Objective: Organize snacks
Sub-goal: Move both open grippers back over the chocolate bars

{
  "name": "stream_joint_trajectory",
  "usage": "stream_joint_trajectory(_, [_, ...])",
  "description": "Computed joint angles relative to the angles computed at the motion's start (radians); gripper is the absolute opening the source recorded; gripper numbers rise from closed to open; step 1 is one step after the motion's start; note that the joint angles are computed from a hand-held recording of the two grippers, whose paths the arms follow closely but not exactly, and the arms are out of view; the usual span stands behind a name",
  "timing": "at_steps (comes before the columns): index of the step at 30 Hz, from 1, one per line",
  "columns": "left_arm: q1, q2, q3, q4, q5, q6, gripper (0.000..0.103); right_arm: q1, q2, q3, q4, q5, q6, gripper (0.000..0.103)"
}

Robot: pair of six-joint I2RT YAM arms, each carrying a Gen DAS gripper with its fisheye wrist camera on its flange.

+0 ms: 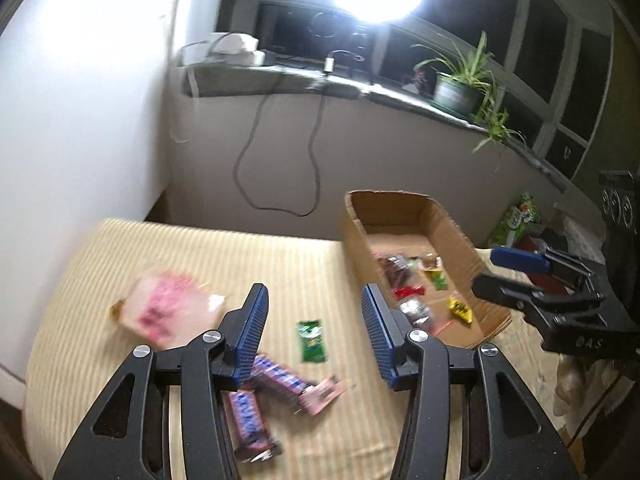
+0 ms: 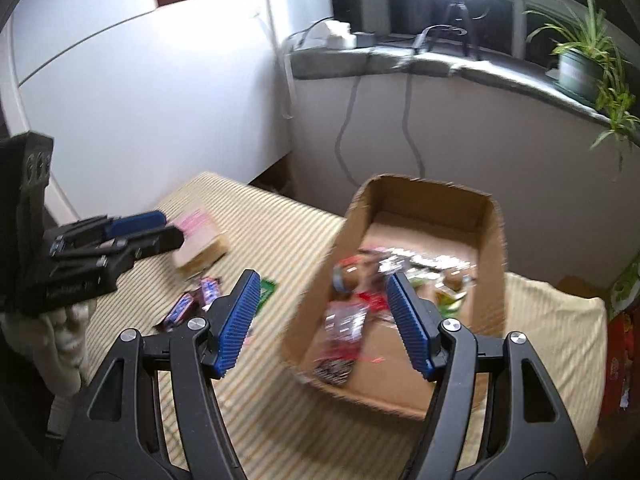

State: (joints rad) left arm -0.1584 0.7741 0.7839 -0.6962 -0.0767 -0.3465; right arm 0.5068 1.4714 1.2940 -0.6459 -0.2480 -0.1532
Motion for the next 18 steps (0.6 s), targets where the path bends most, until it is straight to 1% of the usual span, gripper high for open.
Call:
stream_joint_trajectory(5, [0.151,-0.110,-0.062,-0.065,0.097,0.047,0.045,0.087,-0.026,-0.078,0.021,0.005,0.029,0.069])
stream_joint_trajectory(10, [0.252,-0.199,-0.127,-0.121,0.172,0.082,0.044,0.174,-0.028,-0.146,0.058,0.029,0.067,0.069])
stream_joint_trajectory(13, [0.305,-0.242,-0.174,-0.148,0.223,0.101,0.043,0.208,0.006,-0.148,0.069,0.045,0.093,0.069])
stream_joint_trajectory(18, [0.302,-0.275,-0.233,-0.172,0.254,0.104,0.040,0.250,0.078,-0.093,0.053,0.058,0.110,0.069])
